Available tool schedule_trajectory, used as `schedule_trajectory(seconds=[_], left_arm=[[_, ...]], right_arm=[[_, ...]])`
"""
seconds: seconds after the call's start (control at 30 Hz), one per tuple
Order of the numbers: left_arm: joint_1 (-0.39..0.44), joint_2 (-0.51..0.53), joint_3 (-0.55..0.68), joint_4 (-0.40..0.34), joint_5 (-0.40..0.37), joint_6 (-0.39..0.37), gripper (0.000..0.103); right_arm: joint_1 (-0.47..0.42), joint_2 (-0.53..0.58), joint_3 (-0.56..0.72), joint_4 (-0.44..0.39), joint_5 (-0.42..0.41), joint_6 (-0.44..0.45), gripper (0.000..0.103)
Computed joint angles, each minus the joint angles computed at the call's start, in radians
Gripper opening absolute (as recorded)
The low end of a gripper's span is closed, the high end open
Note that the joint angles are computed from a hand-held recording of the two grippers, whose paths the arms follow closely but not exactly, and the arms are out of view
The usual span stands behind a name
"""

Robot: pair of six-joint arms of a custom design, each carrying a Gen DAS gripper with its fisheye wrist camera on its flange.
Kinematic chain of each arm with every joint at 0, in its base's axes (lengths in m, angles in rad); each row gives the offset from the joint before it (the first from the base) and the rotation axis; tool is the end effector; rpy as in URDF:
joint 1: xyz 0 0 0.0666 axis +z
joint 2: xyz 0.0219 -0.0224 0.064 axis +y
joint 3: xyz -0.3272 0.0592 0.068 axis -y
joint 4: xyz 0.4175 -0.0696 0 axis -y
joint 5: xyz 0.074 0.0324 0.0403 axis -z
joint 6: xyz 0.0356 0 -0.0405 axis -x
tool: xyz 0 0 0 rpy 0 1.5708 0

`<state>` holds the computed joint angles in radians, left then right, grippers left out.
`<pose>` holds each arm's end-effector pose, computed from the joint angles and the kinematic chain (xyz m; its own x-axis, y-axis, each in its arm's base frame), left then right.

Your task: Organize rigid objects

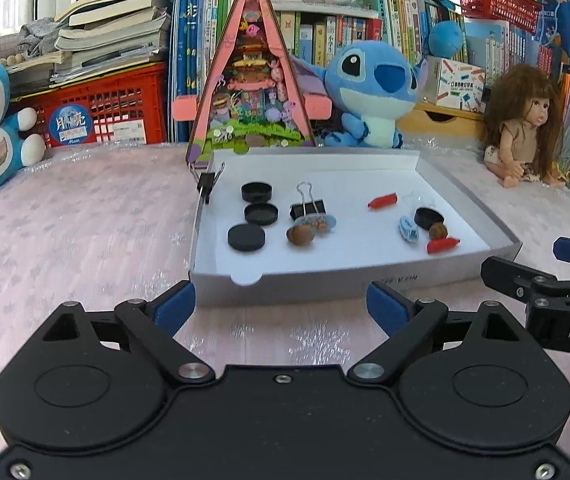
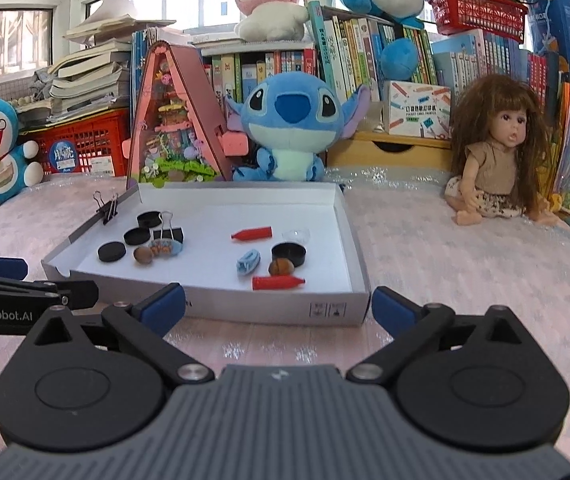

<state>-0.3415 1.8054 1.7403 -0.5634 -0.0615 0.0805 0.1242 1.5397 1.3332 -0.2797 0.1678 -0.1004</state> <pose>0.6312 -0.2224 0.3413 -0.5753 0.1193 -0.8092 0.2419 0.9699 -0.0290 0.5810 0.0661 0.3230 -0.4589 0.0423 -0.8875 0.0707 0.9974 0.0110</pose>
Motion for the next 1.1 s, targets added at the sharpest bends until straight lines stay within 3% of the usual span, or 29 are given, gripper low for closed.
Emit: schedule_trajectory(seconds=[0.53,0.73,1.1], left_arm=[[-0.007,0.009,-0.039,0.000,-0.028,0.005,0.092],[-0.012,0.029,-0.031,-0.003,-0.046,0.001,0.092],[-0.009,0.057,0.001,-0.021,-0.052,0.014,0.102]], right_arm=[[-0.001,0.008,-0.030,-0.042,0.007,-0.028,0.103],[-0.006,0.039,0.007,-0.104,-0.007,-0.049,0.103],[-0.004,0.078,0.059,-0.176,-0.004,-0.052,0.103]])
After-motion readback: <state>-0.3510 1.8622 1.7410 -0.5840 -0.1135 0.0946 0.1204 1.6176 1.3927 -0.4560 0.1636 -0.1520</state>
